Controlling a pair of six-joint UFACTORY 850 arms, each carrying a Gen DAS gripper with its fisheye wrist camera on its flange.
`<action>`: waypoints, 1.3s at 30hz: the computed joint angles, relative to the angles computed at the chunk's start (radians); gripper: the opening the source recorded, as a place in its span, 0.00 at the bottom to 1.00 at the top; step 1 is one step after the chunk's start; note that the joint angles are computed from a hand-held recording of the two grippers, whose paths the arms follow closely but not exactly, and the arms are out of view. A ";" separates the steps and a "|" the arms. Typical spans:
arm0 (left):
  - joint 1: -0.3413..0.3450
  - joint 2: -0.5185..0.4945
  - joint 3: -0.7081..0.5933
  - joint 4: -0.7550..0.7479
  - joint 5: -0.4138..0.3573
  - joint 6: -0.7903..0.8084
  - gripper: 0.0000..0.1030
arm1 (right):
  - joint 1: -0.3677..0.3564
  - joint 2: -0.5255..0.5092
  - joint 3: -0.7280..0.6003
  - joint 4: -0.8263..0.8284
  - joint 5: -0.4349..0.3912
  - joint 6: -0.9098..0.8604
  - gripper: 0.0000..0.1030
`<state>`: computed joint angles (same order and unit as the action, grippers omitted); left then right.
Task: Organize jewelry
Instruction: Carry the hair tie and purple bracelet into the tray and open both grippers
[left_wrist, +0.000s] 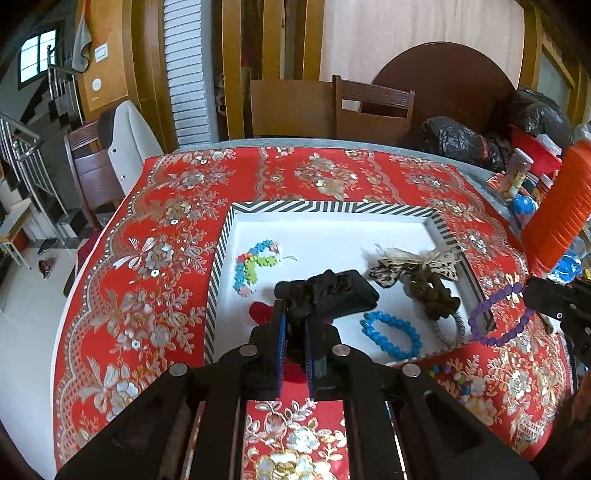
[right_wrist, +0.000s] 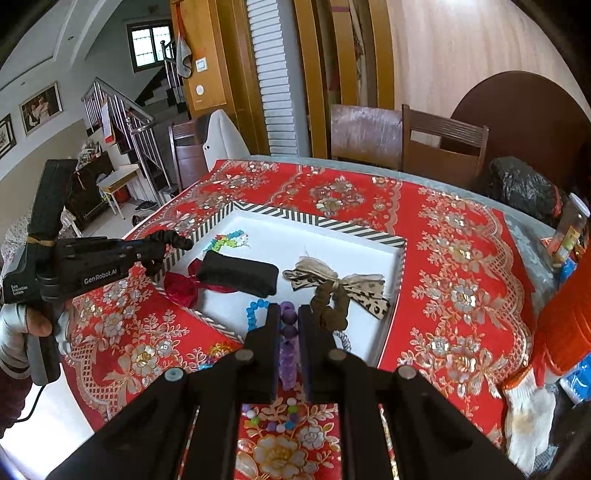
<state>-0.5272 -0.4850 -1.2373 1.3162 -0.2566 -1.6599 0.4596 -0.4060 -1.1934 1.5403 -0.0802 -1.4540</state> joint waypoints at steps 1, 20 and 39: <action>0.003 -0.007 -0.009 -0.014 -0.001 0.016 0.22 | -0.001 -0.007 -0.010 -0.069 0.000 0.068 0.09; 0.038 -0.165 -0.214 -0.405 -0.009 0.412 0.22 | -0.032 -0.190 -0.281 -0.958 -0.084 0.948 0.09; 0.043 -0.361 -0.474 -0.736 -0.082 0.669 0.22 | -0.061 -0.469 -0.648 -1.167 -0.224 1.287 0.09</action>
